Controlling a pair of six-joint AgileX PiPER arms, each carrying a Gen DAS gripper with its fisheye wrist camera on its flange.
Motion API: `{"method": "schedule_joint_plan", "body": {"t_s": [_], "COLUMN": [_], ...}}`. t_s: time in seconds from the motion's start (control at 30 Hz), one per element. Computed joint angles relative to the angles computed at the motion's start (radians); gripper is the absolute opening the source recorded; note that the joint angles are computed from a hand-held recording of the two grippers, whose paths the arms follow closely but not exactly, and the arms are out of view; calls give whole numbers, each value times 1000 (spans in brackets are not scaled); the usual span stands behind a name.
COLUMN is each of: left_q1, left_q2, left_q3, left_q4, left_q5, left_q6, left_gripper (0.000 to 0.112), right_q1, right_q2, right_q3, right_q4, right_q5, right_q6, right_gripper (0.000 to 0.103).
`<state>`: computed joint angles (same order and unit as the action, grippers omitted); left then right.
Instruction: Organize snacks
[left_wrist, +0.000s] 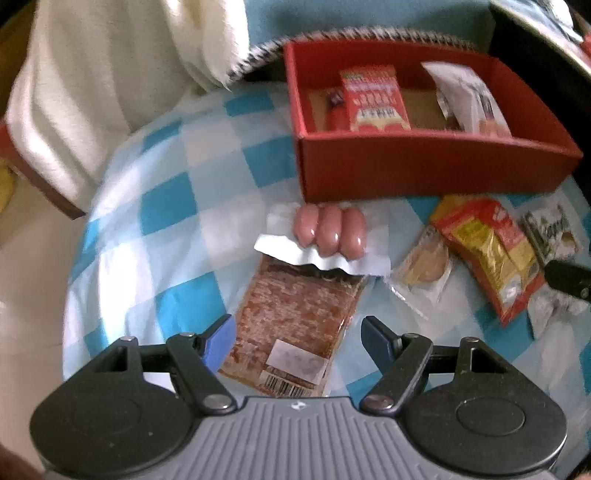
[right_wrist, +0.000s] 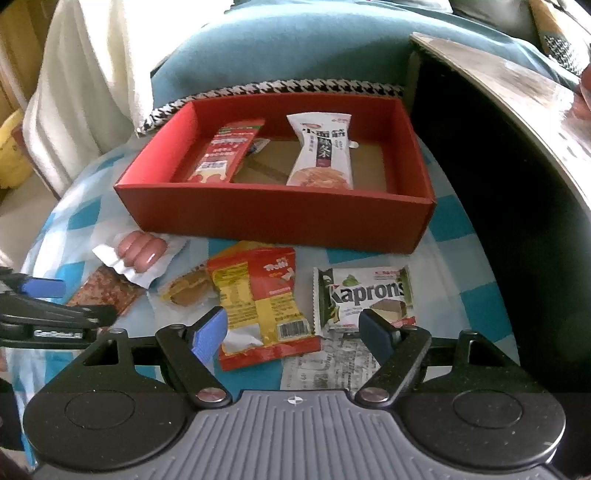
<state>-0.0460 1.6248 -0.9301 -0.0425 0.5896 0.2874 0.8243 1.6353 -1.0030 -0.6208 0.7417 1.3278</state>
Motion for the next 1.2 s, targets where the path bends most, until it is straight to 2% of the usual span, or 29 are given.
{"method": "schedule_joint_plan", "body": {"t_s": [0.07,0.13,0.27,0.37,0.4,0.5,0.63,0.87,1.03,1.13,1.2], "left_q1": [-12,-6,0,74,75,81,126,133,142,157,165], "left_q2": [41,71,95,122,110,58,5,-34,-18,-18,-12], "left_q3": [-11,-30,-33,-79,-65,-4,42,96,73,75,69], "left_q4": [67,45,34,-124,-121,-143,-179,-179,-206,-226,-236], "left_q5": [-21,-12,-53,33,20,4,65,52,76,81,87], "left_q6": [-58,-23,25,127,144,195,251,306,342,379,394], "left_gripper": [69,74,90,81,75,66,63,63,63,64,65], "right_q1": [-4,-7,-14,-28,-33,-48,-81,-140,-131,-140,-159], "right_q2": [0,4,-2,0,-2,-12,-40,18,122,210,251], "right_q3": [-1,-4,1,1,2,6,34,17,-93,-187,-224], "right_q4": [7,13,21,35,36,28,26,82,151,203,238], "right_q5": [-9,-13,-24,-34,-37,-37,-52,-72,-96,-71,-64], "right_q6": [-13,-21,-25,-29,-30,-22,-6,-55,-235,-370,-429], "right_gripper": [84,84,84,84,84,84,84,83,83,84,90]}}
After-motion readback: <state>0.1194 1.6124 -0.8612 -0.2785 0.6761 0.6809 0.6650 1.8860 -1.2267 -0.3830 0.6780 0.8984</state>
